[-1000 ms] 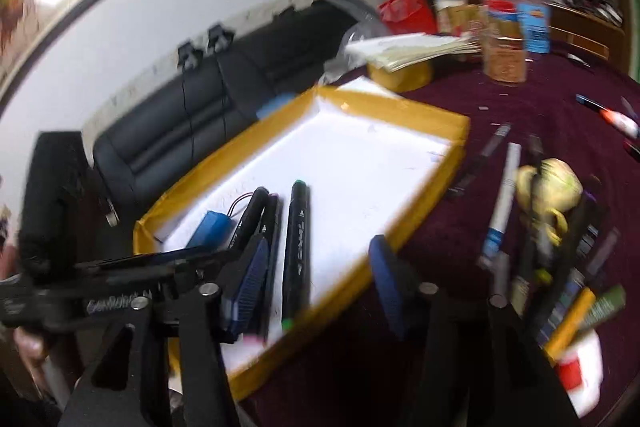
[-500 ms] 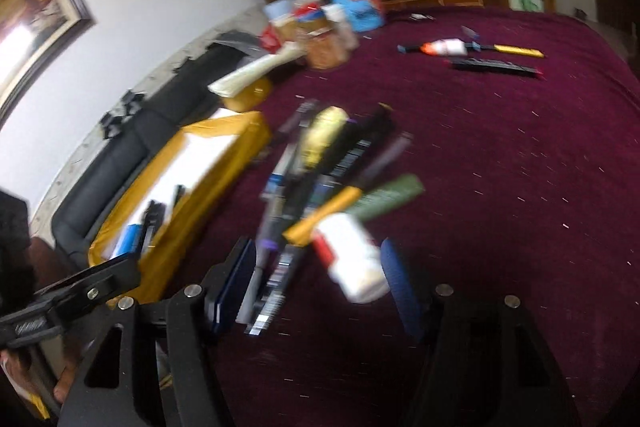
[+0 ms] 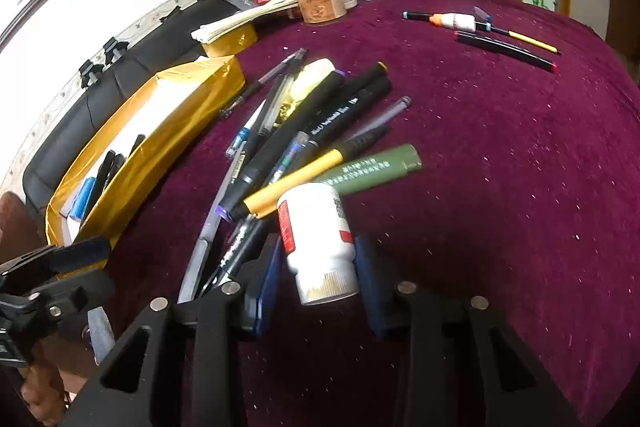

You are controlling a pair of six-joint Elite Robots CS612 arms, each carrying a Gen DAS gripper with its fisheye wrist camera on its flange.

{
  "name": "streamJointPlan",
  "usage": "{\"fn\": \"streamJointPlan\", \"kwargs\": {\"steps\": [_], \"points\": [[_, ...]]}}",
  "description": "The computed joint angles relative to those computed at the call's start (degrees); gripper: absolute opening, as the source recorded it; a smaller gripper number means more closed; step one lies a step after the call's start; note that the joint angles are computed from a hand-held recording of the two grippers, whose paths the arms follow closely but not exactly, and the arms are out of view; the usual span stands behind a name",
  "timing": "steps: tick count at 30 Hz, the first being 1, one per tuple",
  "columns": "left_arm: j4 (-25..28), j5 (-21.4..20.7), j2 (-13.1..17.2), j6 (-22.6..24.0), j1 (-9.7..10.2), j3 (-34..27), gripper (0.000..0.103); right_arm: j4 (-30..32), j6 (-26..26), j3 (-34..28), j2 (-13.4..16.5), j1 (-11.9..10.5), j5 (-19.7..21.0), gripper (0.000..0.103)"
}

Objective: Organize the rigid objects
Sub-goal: 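Grasp the clear pen with the left tool while the right tool grasps the white bottle, then lower the pen and white bottle into the tray and open both tools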

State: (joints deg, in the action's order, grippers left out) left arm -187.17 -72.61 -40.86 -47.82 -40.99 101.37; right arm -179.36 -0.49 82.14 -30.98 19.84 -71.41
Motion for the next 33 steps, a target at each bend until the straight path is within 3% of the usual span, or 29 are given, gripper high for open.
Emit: {"fn": "streamJointPlan", "kwargs": {"steps": [4,8,10,12,13,19,24,29,33], "points": [[7.1,-0.8,0.5,1.6,0.36,-3.3,0.07,-2.2,3.4,0.6,0.2,-0.5,0.6,0.036],[14.7,-2.8,2.2,2.7,1.37,-7.9,0.049,-2.6,4.4,0.0,0.6,-0.9,3.1,0.036],[18.8,-2.2,3.1,2.3,1.68,-10.0,0.045,-2.9,5.1,0.0,0.6,-1.0,3.7,0.036],[19.5,0.6,3.4,3.1,1.35,-10.6,0.039,-3.4,5.8,0.2,0.7,-1.2,4.1,0.036],[21.0,1.1,3.4,2.9,1.36,-10.8,0.026,-3.4,6.0,0.1,0.7,-1.3,4.4,0.036],[17.0,0.2,2.5,2.9,1.14,-8.3,0.011,-3.1,6.3,-0.2,0.9,-1.3,5.3,0.036],[15.0,-0.1,1.7,1.4,0.88,-6.7,0.01,-3.0,6.3,-0.2,0.9,-1.3,5.0,0.036],[12.7,-3.4,1.2,-1.2,1.63,-5.2,0.01,-3.6,6.3,0.0,0.8,-1.2,4.3,0.036],[10.4,-2.0,-0.3,-3.2,0.91,-2.6,0.01,-3.7,6.7,0.0,0.8,-1.1,4.0,0.036]]}}
